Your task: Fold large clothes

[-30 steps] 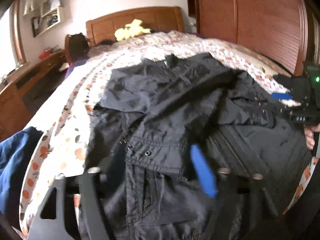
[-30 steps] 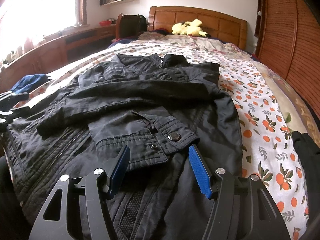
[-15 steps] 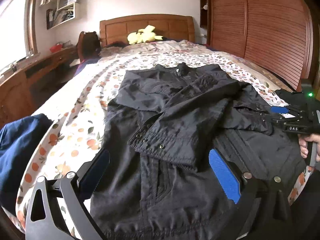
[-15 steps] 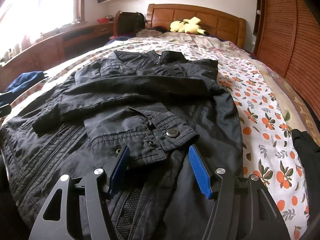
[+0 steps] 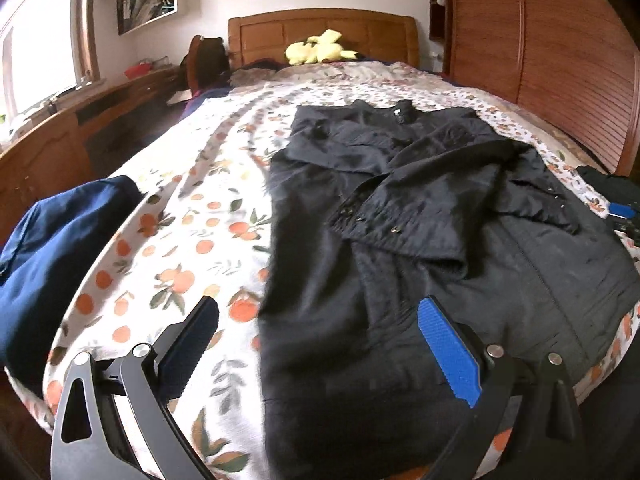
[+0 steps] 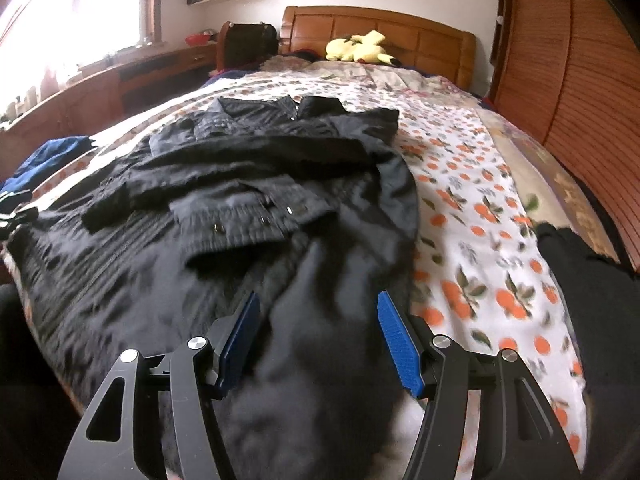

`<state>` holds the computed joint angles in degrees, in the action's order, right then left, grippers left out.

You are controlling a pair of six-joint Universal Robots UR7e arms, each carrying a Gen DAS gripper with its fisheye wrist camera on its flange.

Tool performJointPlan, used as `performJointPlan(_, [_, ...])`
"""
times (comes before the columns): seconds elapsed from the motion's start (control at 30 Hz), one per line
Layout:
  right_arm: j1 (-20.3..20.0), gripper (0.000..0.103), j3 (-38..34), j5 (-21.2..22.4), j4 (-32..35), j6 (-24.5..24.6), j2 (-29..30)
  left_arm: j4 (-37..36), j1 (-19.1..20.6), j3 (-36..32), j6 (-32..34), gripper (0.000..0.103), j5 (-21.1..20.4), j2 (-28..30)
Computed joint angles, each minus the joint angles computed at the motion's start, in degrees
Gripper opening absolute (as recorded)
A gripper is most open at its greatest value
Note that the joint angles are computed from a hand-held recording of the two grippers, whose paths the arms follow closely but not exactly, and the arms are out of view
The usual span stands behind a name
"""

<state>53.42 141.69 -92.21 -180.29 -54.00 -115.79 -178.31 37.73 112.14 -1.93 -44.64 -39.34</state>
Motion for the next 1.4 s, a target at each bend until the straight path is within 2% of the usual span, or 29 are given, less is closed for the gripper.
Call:
performJointPlan(0.23, [-7.6,0.059,2.1,3.9,7.0,-2.4,-6.4,1.9,-0.2,1.0,-2.8,0.1,2.5,-1.0])
performJointPlan(0.33, [-9.4,0.06,2.5,5.0,9.1,-3.3,-7.8,2.7,-0.2,1.4,-4.8,0.1,3.2,-1.1])
performJointPlan(0.47, [-9.1,0.06,2.4,5.0,13.1,-3.8,-9.3,3.2,0.1,2.5,-7.5,0.1,3.1,-1.6])
performJointPlan(0.5, [-8.6,0.057,2.6,4.8,14.0,-4.4,-9.8,3.2,0.2,2.7,-7.9,0.1,3.1,-1.7])
performJointPlan(0.7, [-7.5,0.054,4.6,3.6,13.1,-4.4,-11.6,2.0,0.4,4.9,-7.4,0.1,1.8,-2.8])
performJointPlan(0.8, [-7.9,0.054,5.6,3.3,12.3,-3.9,-12.6,1.6,0.6,5.8,-6.4,0.089,0.4,-3.5])
performJointPlan(0.87, [-8.3,0.054,6.1,3.2,12.3,-3.5,-13.3,1.1,0.8,6.4,-5.8,0.076,-1.6,-4.0])
performJointPlan(0.9, [-8.6,0.054,6.6,3.2,12.4,-3.4,-14.0,1.2,1.0,6.9,-5.6,0.067,-3.0,-4.4])
performJointPlan(0.93, [-8.9,0.054,6.8,3.1,12.4,-3.3,-14.4,0.7,1.1,7.4,-5.3,0.051,-4.4,-4.8])
performJointPlan(0.97, [-9.1,0.054,7.1,3.0,12.5,-3.2,-14.8,0.3,1.3,7.8,-4.8,0.046,-6.2,-5.1])
performJointPlan(1.17, [-9.4,0.052,7.8,2.4,12.9,-2.2,-15.8,-2.2,0.7,9.8,-4.9,0.044,-6.7,-5.3])
performJointPlan(1.27, [-9.2,0.045,7.8,2.3,12.7,-2.2,-15.7,-2.8,0.9,10.6,-5.5,0.044,-7.3,-5.7])
performJointPlan(1.3, [-9.0,0.038,7.7,2.3,12.8,-2.2,-15.7,-2.8,0.8,10.7,-5.7,0.043,-7.3,-5.7])
performJointPlan(1.37, [-8.6,0.026,7.5,2.3,12.9,-1.9,-15.7,-2.6,0.7,10.8,-5.6,0.029,-7.7,-6.0])
performJointPlan(1.4, [-9.0,0.016,7.0,3.8,14.6,-1.7,-16.5,-2.3,0.7,10.8,-5.4,0.015,-8.4,-6.3])
